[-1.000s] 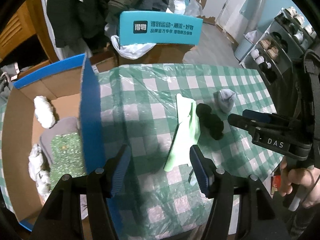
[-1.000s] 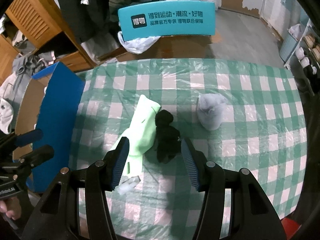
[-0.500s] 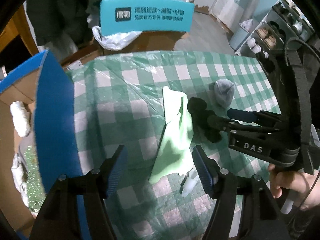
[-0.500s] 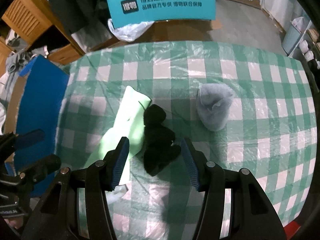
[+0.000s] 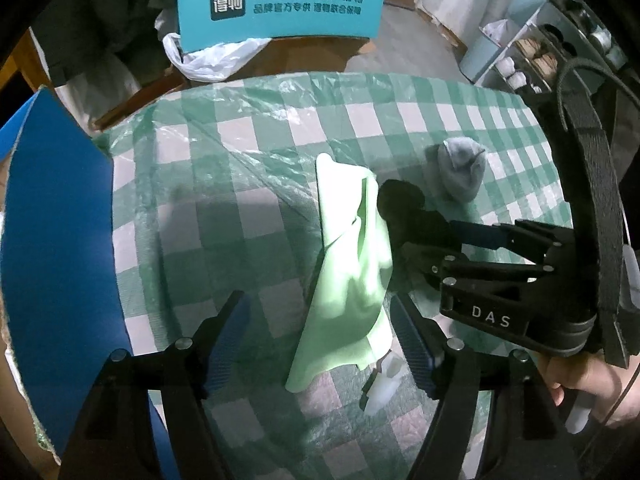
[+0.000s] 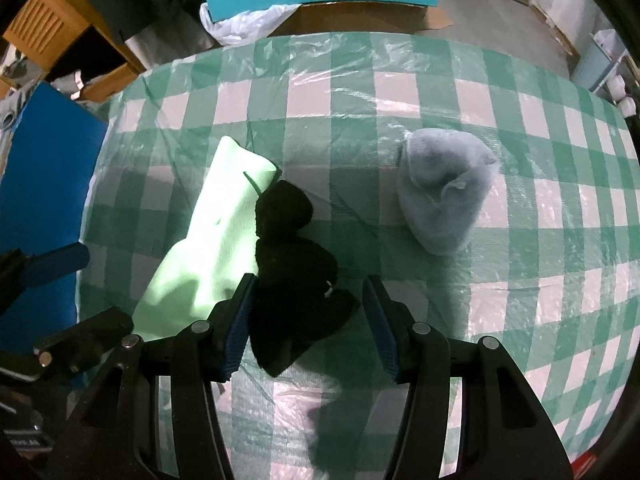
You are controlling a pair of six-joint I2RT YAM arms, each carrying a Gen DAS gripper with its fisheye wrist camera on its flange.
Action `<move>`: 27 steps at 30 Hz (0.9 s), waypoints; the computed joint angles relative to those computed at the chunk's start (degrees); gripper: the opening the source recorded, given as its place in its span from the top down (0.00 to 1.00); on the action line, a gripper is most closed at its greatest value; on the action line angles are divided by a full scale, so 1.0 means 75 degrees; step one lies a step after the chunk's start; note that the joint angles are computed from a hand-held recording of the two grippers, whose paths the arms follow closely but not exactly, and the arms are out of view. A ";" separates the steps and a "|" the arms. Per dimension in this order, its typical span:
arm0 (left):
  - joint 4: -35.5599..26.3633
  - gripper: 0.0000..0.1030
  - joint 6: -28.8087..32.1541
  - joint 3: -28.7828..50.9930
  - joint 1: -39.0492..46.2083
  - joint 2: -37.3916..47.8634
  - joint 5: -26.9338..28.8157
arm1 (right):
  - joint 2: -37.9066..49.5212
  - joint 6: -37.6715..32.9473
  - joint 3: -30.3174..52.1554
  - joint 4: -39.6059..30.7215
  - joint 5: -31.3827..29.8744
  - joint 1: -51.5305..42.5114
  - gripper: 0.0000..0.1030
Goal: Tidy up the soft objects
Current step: 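Lower the right gripper onto the black gloves and grasp them, then grasp the light green cloth with the left gripper while the right gripper holds the gloves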
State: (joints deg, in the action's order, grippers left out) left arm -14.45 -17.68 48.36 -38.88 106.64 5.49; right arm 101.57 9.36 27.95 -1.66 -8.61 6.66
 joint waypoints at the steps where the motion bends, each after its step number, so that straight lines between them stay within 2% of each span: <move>1: -0.0006 0.28 0.0009 0.0022 -0.0014 0.0049 -0.0012 | 0.0087 -0.0053 0.0039 -0.0013 -0.0014 0.0017 0.47; 3: -0.0011 0.28 0.0005 0.0055 -0.0012 0.0150 0.0003 | 0.0201 -0.0090 0.0096 -0.0048 0.0043 0.0076 0.53; 5: 0.0001 0.28 -0.0027 0.0099 0.0001 0.0247 0.0041 | 0.0235 -0.0124 0.0123 -0.0086 0.0087 0.0102 0.62; 7: 0.0007 0.28 -0.0058 0.0127 -0.0015 0.0313 0.0056 | 0.0092 -0.0151 0.0083 -0.0142 0.0072 0.0061 0.66; 12: 0.0049 0.24 -0.0134 0.0313 -0.0149 0.0539 0.0067 | -0.0538 -0.0065 -0.0049 -0.0472 0.0099 -0.0229 0.67; 19: 0.0045 0.25 -0.0265 0.0739 -0.0557 0.1041 -0.0151 | -0.1183 -0.0056 -0.0206 -0.0877 -0.0011 -0.0807 0.66; 27: -0.0136 0.25 -0.0283 0.1157 -0.1094 0.1547 -0.0980 | -0.1548 -0.0154 -0.0354 -0.1057 -0.0246 -0.1142 0.66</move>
